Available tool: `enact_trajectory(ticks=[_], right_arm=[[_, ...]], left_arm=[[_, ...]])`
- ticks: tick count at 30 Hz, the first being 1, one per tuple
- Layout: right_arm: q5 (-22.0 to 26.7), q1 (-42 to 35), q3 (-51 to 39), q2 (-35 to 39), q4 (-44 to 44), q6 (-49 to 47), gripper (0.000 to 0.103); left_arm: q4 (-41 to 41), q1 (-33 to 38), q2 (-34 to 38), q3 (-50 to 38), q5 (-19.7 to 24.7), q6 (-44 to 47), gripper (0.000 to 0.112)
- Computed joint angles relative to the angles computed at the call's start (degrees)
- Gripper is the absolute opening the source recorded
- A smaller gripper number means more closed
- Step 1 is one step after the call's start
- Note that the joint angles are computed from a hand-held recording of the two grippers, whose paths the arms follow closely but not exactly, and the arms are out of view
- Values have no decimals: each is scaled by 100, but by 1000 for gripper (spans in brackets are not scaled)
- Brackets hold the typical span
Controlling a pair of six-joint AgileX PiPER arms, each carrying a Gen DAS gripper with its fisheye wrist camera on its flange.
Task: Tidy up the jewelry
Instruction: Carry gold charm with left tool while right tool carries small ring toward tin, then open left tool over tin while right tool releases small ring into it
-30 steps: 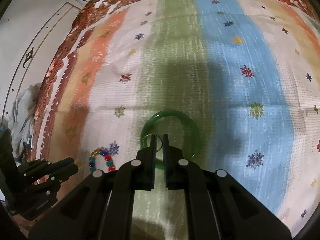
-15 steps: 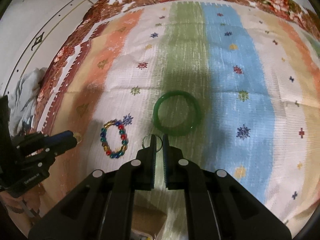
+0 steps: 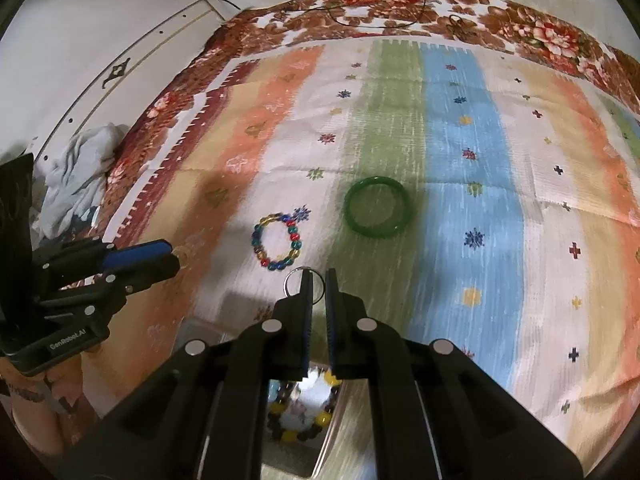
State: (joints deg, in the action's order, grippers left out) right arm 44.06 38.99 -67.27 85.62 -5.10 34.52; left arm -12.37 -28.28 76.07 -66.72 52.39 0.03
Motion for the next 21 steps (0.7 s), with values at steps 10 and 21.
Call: enact_trajectory(ticks=[10, 21], right_arm=[[14, 555, 546, -717, -420, 704, 7], [73, 1234, 1004, -1174, -847, 1501, 7]], left_arm=[[84, -343, -653, 397, -21, -242, 16], [52, -714, -1276, 880, -40, -488, 16]])
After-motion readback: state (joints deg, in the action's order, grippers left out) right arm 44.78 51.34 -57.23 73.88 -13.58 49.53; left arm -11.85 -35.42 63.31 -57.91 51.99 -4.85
